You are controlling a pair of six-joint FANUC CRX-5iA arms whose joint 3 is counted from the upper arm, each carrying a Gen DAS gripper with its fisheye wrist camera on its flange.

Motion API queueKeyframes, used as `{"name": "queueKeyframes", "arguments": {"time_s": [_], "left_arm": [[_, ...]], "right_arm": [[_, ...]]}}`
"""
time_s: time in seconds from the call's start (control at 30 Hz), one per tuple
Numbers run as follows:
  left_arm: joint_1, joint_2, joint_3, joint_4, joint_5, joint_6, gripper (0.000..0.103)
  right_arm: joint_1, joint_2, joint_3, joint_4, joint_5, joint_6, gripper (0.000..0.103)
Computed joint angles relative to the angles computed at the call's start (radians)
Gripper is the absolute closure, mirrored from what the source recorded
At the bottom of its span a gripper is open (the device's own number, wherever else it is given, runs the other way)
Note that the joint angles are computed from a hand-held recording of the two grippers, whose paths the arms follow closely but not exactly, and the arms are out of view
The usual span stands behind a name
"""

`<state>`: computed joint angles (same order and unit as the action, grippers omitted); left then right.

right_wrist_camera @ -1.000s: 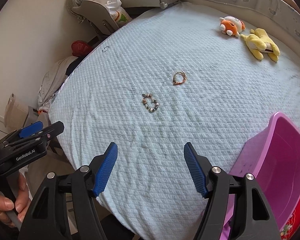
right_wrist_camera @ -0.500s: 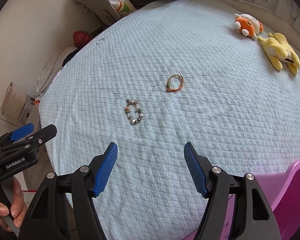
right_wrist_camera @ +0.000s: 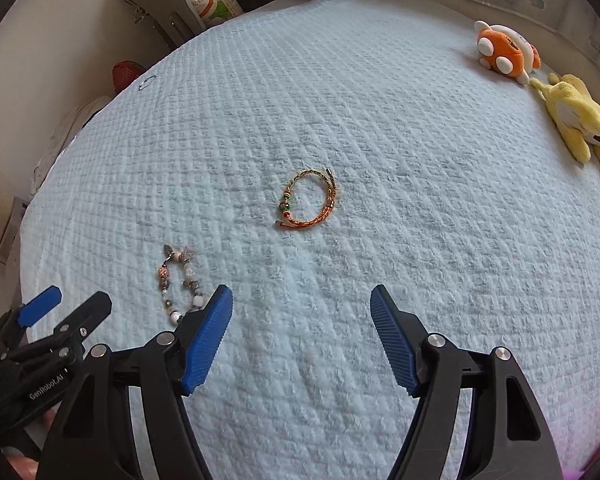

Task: Organize jewelry
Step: 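Lower left tool over the beaded bracelet while right tool approaches the orange braided bracelet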

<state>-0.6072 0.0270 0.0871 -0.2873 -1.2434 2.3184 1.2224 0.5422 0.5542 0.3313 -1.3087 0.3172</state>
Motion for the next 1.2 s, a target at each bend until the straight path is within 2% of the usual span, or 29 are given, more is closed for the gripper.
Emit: {"name": "queueKeyframes", "arguments": {"time_s": [0.23, 0.4, 0.8, 1.0, 1.2], "left_arm": [[-0.009, 0.044, -0.044, 0.020, 0.080, 0.088, 0.012], [-0.042, 0.075, -0.034, -0.021, 0.104, 0.129, 0.012], [-0.083, 0.109, -0.033, -0.096, 0.127, 0.256, 0.012], [-0.091, 0.130, -0.019, -0.120, 0.137, 0.270, 0.012], [-0.092, 0.161, 0.010, -0.144, 0.135, 0.266, 0.011]], "right_arm": [[-0.045, 0.024, -0.011, -0.025, 0.048, 0.043, 0.035], [-0.060, 0.039, -0.024, -0.014, 0.081, 0.081, 0.035], [-0.083, 0.053, -0.073, -0.001, 0.175, 0.156, 0.035], [-0.094, 0.081, -0.051, 0.007, 0.167, 0.195, 0.035], [-0.118, 0.093, -0.051, 0.008, 0.204, 0.234, 0.035]]}}
